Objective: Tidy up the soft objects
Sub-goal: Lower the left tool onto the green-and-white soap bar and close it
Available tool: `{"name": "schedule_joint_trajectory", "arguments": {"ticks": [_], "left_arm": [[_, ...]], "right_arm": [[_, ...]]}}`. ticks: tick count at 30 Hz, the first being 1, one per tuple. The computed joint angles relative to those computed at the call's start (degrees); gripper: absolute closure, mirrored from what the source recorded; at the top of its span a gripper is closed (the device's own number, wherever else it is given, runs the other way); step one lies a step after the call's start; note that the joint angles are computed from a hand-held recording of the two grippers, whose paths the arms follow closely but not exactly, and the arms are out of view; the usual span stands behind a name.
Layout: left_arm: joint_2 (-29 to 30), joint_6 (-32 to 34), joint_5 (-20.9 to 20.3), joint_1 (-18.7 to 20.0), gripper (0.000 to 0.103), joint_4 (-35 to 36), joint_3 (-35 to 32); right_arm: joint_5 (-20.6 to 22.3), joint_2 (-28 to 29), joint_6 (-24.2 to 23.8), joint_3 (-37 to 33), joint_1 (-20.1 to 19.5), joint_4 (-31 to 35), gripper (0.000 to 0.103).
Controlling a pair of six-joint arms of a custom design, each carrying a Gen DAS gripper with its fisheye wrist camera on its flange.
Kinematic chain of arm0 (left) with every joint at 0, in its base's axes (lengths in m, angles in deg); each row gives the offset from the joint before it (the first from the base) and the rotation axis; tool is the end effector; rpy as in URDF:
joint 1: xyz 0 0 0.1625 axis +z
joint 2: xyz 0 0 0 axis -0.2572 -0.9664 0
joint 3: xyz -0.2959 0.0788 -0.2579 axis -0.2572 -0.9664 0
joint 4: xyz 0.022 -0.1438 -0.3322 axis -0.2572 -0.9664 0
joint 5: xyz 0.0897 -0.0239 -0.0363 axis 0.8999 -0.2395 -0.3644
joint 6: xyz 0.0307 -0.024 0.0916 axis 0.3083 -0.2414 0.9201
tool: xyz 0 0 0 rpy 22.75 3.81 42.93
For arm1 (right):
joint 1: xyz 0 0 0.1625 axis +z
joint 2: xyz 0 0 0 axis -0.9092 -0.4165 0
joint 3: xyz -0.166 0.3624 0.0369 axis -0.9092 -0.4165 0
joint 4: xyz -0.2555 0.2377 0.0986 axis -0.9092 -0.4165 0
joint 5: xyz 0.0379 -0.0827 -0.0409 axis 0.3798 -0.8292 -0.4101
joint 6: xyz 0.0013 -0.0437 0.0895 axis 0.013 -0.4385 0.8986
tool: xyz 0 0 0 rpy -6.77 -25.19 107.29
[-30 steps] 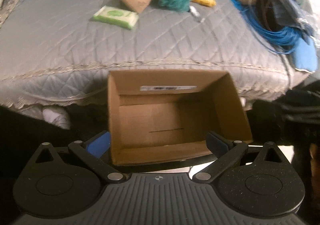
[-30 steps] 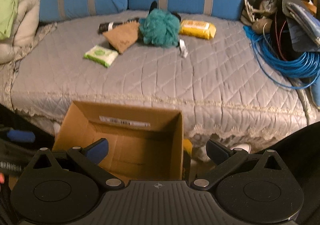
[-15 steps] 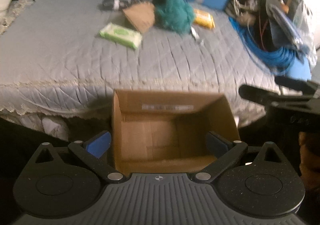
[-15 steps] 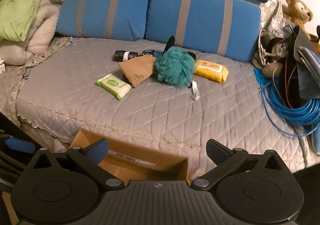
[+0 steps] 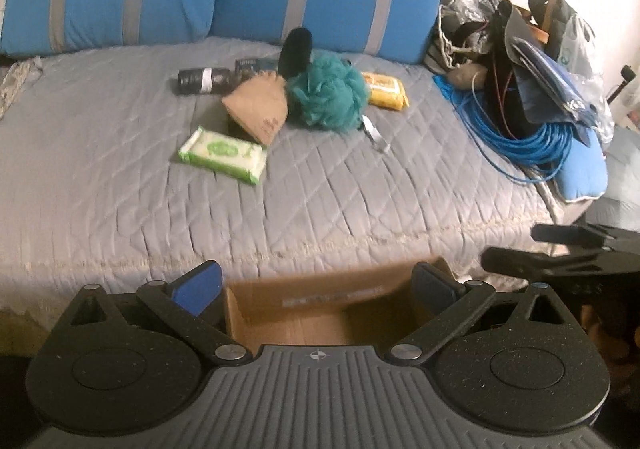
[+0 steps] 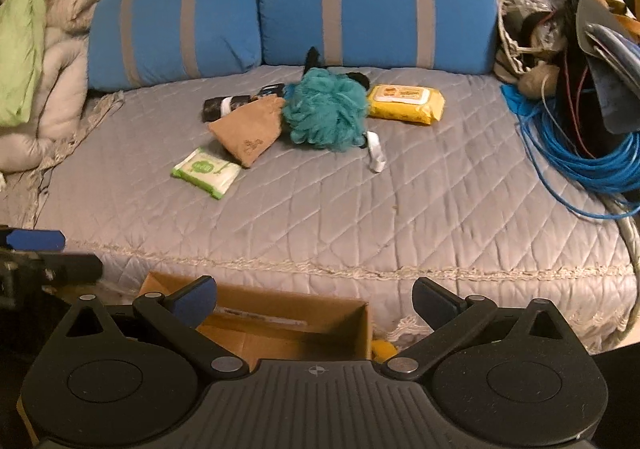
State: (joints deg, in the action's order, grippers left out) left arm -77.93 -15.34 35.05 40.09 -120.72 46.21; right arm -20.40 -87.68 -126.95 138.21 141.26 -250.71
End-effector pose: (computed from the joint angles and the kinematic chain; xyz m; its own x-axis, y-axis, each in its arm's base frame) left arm -0.3960 -0.4098 0.0127 -0.8178 0.1624 -0.5521 0.4445 0.7875 -0.4268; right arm 0.0138 -0.4162 0.3758 -0.7873 -0.2151 0.5778 -0.5105 0.7528 -0.4155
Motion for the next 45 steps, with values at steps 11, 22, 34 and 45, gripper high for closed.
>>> {"name": "schedule_joint_trajectory", "arguments": {"ticks": [11, 22, 34, 45], "left_arm": [[2.9, 10.1, 4.9, 4.8, 0.0, -3.4, -4.4], [8.3, 19.6, 7.9, 9.7, 0.0, -6.6, -10.2], [14.7, 32.4, 12.0, 14.9, 0.0, -12.7, -17.4], [16.5, 33.8, 8.9, 20.6, 0.0, -9.1, -21.5]], "right_arm": [[-0.9, 5.3, -3.8, -5.7, -0.7, -1.9, 0.0], [-1.0, 10.6, -0.7, -11.9, -1.4, 0.4, 0.0], [-2.8, 13.4, 1.8, -15.7, -0.9, -0.1, 0.0], [-2.7, 14.2, 1.5, -16.1, -0.1, 0.9, 0.0]]}}
